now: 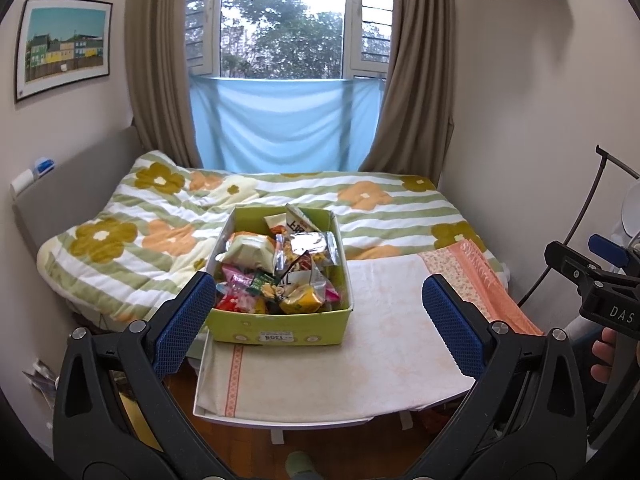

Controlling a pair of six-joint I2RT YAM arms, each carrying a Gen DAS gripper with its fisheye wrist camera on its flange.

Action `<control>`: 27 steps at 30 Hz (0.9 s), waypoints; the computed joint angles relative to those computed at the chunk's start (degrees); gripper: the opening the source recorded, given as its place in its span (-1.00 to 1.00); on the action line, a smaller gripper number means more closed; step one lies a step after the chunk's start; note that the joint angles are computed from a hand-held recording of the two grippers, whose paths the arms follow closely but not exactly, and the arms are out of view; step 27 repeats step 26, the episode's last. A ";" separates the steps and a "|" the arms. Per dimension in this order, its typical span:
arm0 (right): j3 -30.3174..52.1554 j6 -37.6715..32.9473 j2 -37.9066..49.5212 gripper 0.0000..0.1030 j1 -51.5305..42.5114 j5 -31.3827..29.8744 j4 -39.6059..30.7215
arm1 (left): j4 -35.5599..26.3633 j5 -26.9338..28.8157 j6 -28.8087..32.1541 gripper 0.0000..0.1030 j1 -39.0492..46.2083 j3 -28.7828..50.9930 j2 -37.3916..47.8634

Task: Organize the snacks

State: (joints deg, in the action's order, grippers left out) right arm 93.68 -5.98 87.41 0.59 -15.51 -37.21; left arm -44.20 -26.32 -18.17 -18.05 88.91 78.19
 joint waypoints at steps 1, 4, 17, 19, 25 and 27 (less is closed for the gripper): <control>-0.01 0.16 -0.02 0.99 0.12 0.10 0.00 | -0.03 -0.07 0.00 0.99 -0.02 0.05 0.04; 0.12 0.36 -0.01 0.99 0.23 0.01 -0.03 | 0.14 -0.15 0.15 0.99 0.01 -0.17 -0.10; 0.14 0.61 -0.33 0.99 0.80 0.66 -0.31 | 5.47 -3.47 1.17 0.99 -2.03 -3.25 -2.51; 0.25 0.79 -0.22 0.99 0.86 0.93 -0.38 | 4.17 -3.22 0.32 0.99 -2.11 -2.35 -2.02; 1.04 0.02 0.20 0.99 0.93 0.67 -1.56 | 4.20 -4.96 0.28 0.99 -3.34 -3.29 -2.59; 0.94 -0.17 0.22 0.99 0.90 0.55 -1.58 | 4.11 -5.20 0.02 0.99 -3.31 -3.38 -2.62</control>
